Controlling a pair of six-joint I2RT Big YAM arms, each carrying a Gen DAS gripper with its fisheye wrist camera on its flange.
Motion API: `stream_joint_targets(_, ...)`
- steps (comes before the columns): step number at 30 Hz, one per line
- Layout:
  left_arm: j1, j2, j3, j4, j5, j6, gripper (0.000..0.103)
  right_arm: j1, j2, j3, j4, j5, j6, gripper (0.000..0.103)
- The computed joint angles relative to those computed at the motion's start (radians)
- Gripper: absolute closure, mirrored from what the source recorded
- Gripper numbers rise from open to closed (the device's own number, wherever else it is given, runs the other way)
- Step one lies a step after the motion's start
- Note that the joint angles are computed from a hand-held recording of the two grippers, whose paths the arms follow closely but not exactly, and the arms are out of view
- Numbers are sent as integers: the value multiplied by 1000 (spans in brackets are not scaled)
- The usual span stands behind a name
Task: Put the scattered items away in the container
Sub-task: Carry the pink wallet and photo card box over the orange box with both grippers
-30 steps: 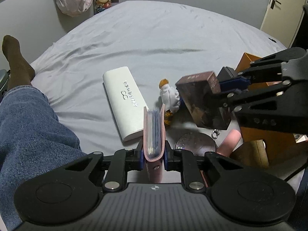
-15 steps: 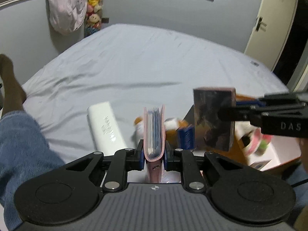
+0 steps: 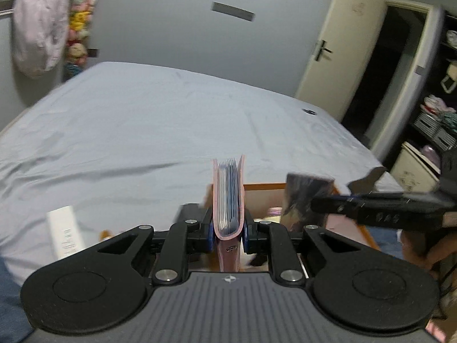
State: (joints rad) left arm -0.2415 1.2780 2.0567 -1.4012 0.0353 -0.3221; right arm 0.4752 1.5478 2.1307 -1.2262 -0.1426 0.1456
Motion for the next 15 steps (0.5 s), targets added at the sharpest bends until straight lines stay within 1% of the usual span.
stream_joint_targets(3,-18,42,28,0,34,-5,83,-20,-36,-70,13,3,25,78)
stream_joint_targets(7,-30,94,54,-34,88,-22,83,-38,-61,-137,30,-14,65,78)
stream_joint_targets(11,-44,133,65,-82,80,-39,83,-45,-74,-185,51,-38,95,78)
stream_joint_targets(15,-55,158,72,-135,73,-73,83,-40,-75,-220,67,-52,125,78)
